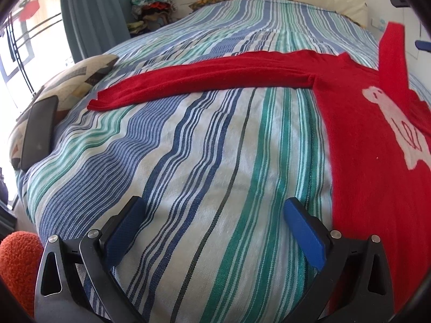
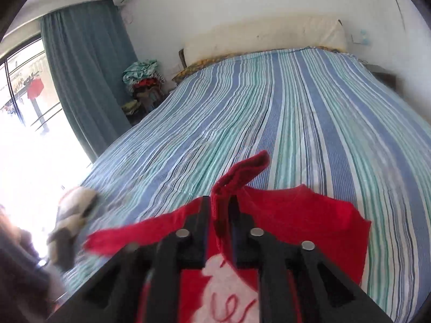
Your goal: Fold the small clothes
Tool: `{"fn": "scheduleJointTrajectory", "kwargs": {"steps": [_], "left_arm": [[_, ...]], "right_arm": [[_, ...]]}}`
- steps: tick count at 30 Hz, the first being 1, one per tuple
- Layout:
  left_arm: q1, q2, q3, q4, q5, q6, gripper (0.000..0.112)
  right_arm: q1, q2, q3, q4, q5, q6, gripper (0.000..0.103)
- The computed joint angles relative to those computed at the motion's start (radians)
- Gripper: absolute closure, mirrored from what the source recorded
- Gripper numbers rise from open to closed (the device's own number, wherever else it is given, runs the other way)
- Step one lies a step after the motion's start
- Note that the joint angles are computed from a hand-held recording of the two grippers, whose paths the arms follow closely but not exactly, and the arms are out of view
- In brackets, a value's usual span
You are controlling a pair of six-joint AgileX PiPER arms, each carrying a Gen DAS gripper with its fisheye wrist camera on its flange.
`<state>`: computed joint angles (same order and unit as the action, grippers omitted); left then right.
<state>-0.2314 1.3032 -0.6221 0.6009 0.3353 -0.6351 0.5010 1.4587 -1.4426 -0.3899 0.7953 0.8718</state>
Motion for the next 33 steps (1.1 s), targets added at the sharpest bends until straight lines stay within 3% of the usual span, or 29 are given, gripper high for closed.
{"fn": "scheduleJointTrajectory", "kwargs": {"steps": [1, 3, 7, 10, 13, 17, 20, 23, 26, 27, 30, 33], "left_arm": [[0.001, -0.001, 0.001, -0.002, -0.002, 0.004, 0.010], [0.000, -0.003, 0.003, 0.002, -0.004, -0.002, 0.010], [-0.016, -0.002, 0.008, 0.063, 0.002, -0.069, 0.010], [-0.022, 0.002, 0.004, 0.068, 0.008, -0.080, 0.010], [-0.031, 0.008, 0.001, 0.097, 0.013, -0.117, 0.010], [-0.044, 0.014, 0.004, 0.158, 0.016, -0.184, 0.010], [-0.050, 0.011, 0.008, 0.181, 0.020, -0.210, 0.010], [-0.058, 0.005, 0.016, 0.219, 0.024, -0.247, 0.010], [-0.060, -0.001, 0.023, 0.236, 0.023, -0.258, 0.010], [-0.058, -0.002, 0.024, 0.235, 0.022, -0.255, 0.010], [-0.058, -0.001, 0.028, 0.252, 0.018, -0.272, 0.010], [-0.058, -0.003, 0.027, 0.243, 0.021, -0.261, 0.010]], "right_arm": [[-0.010, 0.048, 0.007, 0.071, -0.023, -0.014, 0.006], [-0.012, 0.053, 0.122, 0.158, -0.147, 0.014, 0.007], [0.004, 0.008, 0.299, 0.255, -0.265, -0.056, 0.007], [0.017, -0.130, 0.436, 0.097, -0.217, 0.001, 0.007], [0.037, -0.324, 0.590, -0.139, -0.050, 0.138, 0.007], [-0.005, -0.429, 0.715, -0.154, 0.118, -0.019, 0.007], [-0.039, -0.394, 0.758, -0.195, 0.112, -0.076, 0.007], [-0.049, -0.270, 0.732, -0.336, 0.121, 0.030, 0.009], [-0.046, -0.160, 0.708, -0.533, 0.234, 0.210, 0.017], [-0.094, -0.149, 0.713, -0.535, 0.241, 0.242, 0.017], [-0.260, -0.228, 0.764, -0.421, 0.123, 0.224, 0.015], [-0.260, -0.242, 0.760, -0.411, 0.120, 0.173, 0.014]]}}
